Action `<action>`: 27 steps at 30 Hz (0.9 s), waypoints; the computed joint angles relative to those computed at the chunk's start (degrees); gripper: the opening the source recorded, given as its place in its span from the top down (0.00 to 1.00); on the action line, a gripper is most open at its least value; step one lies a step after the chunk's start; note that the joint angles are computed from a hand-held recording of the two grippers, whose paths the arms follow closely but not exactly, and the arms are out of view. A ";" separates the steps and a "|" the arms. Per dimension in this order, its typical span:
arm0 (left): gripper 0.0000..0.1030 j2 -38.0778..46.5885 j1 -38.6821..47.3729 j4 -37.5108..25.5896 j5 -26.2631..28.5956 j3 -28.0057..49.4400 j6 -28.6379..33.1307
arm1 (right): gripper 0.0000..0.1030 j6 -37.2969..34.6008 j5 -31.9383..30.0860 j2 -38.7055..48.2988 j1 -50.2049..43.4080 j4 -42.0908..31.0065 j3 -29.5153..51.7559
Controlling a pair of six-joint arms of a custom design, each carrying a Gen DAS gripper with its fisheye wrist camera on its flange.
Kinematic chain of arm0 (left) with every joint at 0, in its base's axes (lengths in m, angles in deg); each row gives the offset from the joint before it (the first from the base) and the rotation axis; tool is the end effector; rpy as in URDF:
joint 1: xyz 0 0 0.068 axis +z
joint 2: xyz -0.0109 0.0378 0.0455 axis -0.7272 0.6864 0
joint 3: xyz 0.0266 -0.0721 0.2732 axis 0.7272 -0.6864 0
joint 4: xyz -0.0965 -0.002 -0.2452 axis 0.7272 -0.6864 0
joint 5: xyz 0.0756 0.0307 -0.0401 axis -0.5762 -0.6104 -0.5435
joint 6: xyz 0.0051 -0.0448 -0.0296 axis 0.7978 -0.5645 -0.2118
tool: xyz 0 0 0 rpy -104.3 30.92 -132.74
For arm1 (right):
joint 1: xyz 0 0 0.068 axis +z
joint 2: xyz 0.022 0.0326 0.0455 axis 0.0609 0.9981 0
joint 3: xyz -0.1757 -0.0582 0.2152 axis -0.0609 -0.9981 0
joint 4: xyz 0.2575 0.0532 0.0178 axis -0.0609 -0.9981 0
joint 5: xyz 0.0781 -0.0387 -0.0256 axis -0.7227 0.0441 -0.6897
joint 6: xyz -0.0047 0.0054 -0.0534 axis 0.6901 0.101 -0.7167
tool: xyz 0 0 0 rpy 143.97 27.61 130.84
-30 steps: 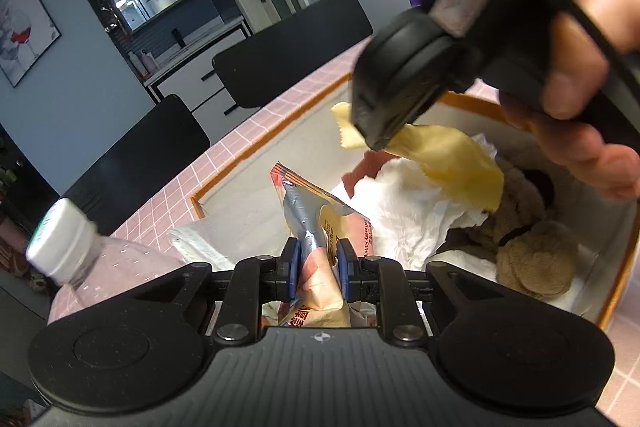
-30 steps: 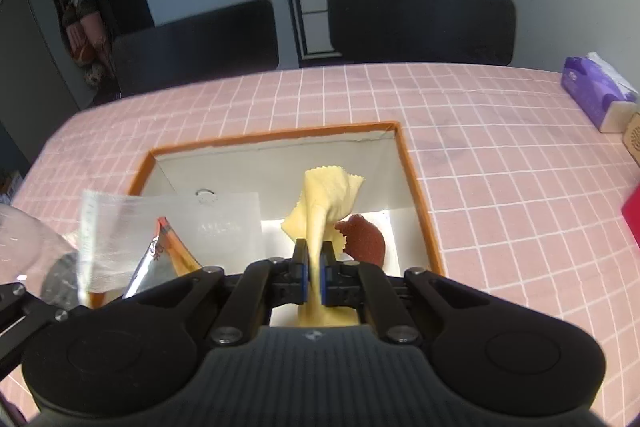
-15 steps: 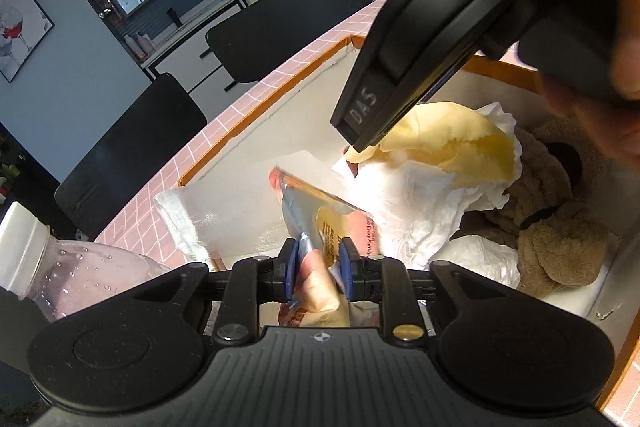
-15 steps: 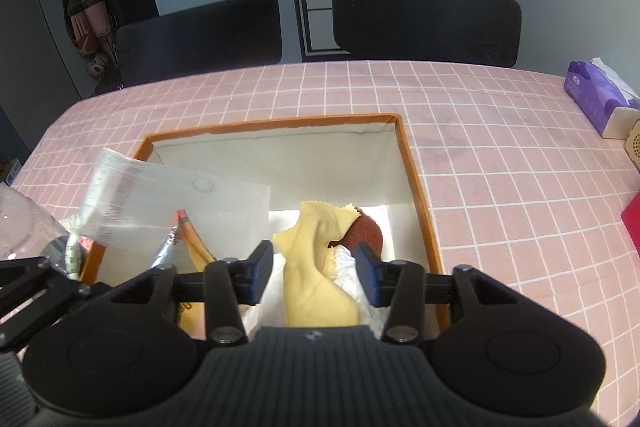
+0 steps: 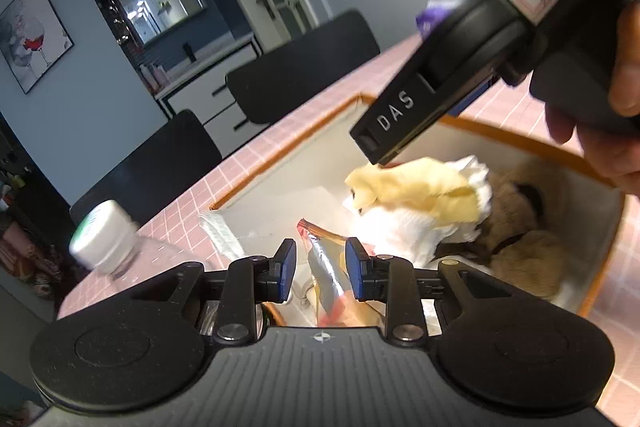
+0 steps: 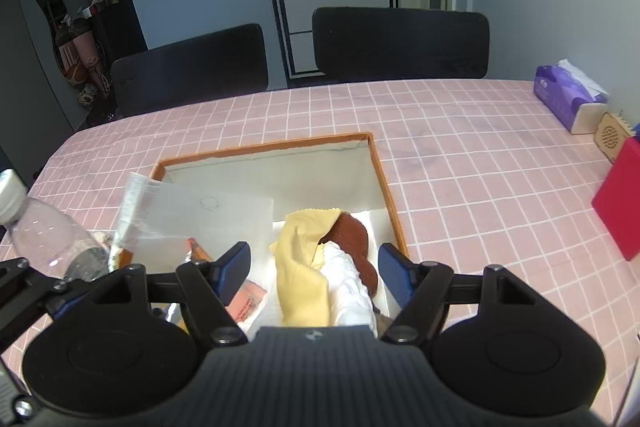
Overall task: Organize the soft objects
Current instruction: 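Withdraw both tools from the box toward the crochet items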
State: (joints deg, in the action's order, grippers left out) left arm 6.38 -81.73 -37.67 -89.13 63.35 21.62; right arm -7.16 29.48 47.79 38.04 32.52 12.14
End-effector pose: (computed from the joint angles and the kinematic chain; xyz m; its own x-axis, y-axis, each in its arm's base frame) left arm 0.2266 -0.1488 0.1319 -0.3370 0.6339 -0.6961 0.5489 0.7330 0.4018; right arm 0.2956 0.1879 0.1705 -0.7080 0.1232 -0.6954 0.0564 0.9914 0.1182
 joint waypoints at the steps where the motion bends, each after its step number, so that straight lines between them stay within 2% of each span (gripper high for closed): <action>1: 0.68 -2.07 0.68 0.29 1.67 -1.47 -0.24 | 0.32 0.43 0.94 -0.74 0.90 -0.76 -0.20; 6: 0.68 -15.34 5.31 -0.01 10.52 -9.85 -0.71 | 0.32 2.69 5.77 -3.86 6.62 -4.34 -1.36; 11: 0.68 -32.39 12.74 -5.32 20.21 -17.35 0.36 | 0.32 6.36 10.75 -6.75 13.56 -6.84 -2.76; 15: 0.68 -45.38 25.17 -13.68 32.83 -20.71 2.89 | 0.32 9.07 15.46 -7.75 20.55 -8.00 -3.28; 18: 0.68 -52.13 39.06 -20.67 45.58 -21.88 6.85 | 0.32 11.85 18.97 -7.43 25.83 -7.44 -3.54; 22: 0.68 -51.20 59.15 -25.84 62.05 -22.39 15.24 | 0.32 15.38 24.89 -4.44 32.60 -4.75 -3.17; 25: 0.68 -45.01 70.44 -25.18 67.46 -23.17 21.95 | 0.24 16.76 29.07 -0.10 36.76 -1.20 -2.04; 27: 0.68 -37.62 76.80 -23.43 70.08 -23.02 27.07 | 0.23 16.26 31.57 3.83 39.02 2.29 -1.01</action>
State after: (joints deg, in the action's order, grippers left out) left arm -31.25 -4.93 -61.11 -19.05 40.33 48.70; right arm 9.10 61.05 51.63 77.06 34.82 11.12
